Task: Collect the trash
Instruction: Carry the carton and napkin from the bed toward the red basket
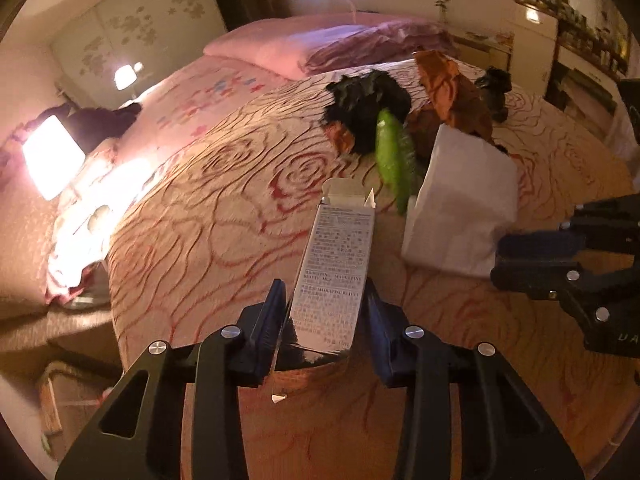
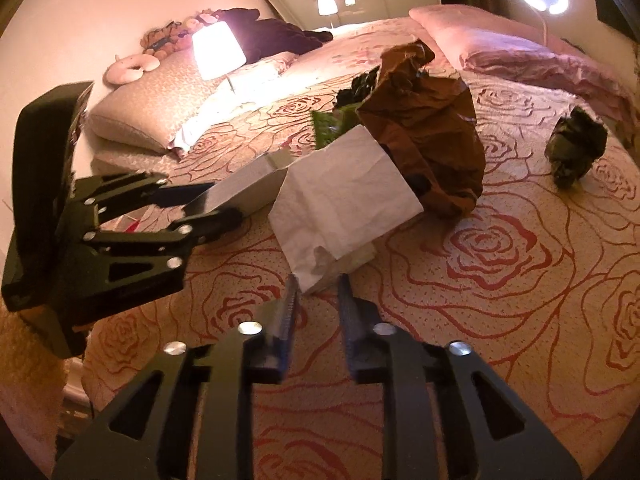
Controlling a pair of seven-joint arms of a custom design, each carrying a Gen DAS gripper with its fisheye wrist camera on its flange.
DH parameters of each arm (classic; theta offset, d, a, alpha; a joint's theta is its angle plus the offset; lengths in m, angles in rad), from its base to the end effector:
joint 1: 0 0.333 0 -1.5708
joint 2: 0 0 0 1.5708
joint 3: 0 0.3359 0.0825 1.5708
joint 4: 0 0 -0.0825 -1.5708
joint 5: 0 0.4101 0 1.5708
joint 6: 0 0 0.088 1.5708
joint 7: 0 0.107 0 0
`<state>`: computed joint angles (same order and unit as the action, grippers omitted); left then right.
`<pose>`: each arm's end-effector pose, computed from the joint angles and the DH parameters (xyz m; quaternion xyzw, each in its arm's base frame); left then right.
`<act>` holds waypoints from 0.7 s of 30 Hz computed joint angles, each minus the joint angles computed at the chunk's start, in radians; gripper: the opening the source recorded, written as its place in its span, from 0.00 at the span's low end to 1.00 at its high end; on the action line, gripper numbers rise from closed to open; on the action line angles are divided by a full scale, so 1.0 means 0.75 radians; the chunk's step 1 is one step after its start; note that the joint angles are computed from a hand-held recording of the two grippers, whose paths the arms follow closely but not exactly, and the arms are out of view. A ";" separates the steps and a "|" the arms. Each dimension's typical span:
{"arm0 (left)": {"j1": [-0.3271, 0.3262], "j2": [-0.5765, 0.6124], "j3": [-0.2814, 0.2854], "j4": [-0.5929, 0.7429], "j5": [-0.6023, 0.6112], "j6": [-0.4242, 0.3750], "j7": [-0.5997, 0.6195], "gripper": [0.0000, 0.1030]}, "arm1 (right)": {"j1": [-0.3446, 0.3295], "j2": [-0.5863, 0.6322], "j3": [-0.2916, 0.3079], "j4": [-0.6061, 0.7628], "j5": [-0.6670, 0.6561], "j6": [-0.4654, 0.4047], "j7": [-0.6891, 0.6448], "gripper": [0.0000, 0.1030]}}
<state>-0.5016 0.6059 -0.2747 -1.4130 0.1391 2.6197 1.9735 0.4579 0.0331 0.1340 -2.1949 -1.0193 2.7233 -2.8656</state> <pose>0.6017 -0.5209 0.4335 -0.1845 0.9336 -0.2620 0.1603 0.4691 0.3528 0.4148 -0.5115 0.7761 -0.1815 0.3210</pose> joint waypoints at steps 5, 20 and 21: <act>-0.024 -0.091 0.072 -0.126 0.052 0.045 -0.196 0.36 | 0.017 -0.006 0.012 0.036 -0.040 -0.119 0.018 0.53; 0.024 -0.297 0.102 -0.425 0.174 0.157 -0.611 0.35 | 0.047 0.124 -0.039 0.171 -0.034 0.013 -0.165 0.14; 0.032 -0.308 0.098 -0.441 0.176 0.162 -0.622 0.35 | 0.055 0.124 -0.044 0.173 -0.046 0.028 -0.163 0.14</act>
